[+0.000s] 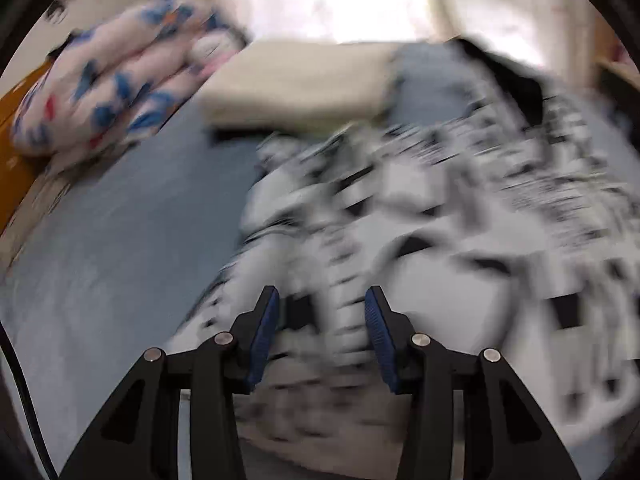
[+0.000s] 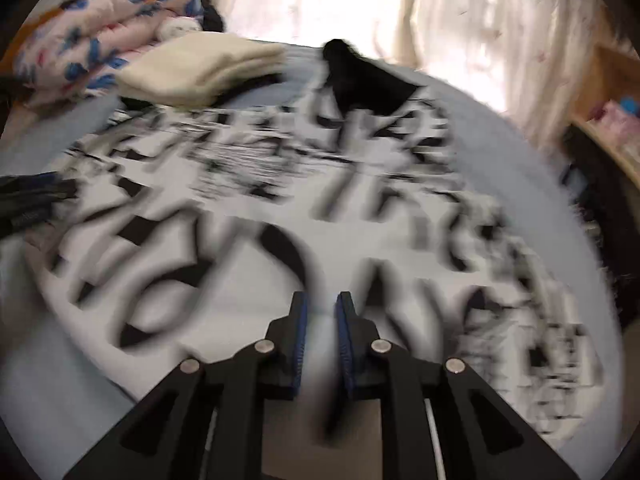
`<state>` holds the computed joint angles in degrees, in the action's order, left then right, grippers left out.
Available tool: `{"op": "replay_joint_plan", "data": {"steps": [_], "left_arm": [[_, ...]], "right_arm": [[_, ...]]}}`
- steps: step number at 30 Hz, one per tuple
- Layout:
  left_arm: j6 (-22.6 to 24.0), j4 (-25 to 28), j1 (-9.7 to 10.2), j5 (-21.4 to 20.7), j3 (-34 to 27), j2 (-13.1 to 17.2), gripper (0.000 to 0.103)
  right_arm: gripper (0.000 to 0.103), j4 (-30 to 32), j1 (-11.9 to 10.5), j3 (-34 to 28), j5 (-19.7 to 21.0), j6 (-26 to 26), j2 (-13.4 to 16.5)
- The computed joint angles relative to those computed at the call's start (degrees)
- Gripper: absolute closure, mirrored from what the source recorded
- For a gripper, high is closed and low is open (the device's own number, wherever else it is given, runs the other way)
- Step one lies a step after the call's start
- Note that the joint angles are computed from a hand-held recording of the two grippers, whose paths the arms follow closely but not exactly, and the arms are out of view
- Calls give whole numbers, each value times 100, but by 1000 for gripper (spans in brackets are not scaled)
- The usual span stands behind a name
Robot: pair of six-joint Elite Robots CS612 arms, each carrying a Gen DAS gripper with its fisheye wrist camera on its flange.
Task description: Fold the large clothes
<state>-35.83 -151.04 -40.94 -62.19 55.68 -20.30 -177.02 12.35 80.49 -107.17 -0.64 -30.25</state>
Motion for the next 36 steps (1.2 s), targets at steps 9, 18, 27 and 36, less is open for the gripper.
{"op": "replay_joint_plan", "data": {"steps": [9, 18, 27, 36], "left_arm": [[50, -578, 149, -502, 293, -71, 74], [179, -313, 103, -243, 151, -12, 74], [125, -253, 143, -494, 165, -62, 74], [-24, -233, 237, -702, 87, -225, 54]], "right_arm": [[103, -83, -876, 1155, -628, 1896, -620], [103, 363, -1026, 1331, -614, 2348, -700], [103, 687, -1058, 1276, -624, 2626, -728], [100, 364, -955, 1172, -314, 2886, -856]]}}
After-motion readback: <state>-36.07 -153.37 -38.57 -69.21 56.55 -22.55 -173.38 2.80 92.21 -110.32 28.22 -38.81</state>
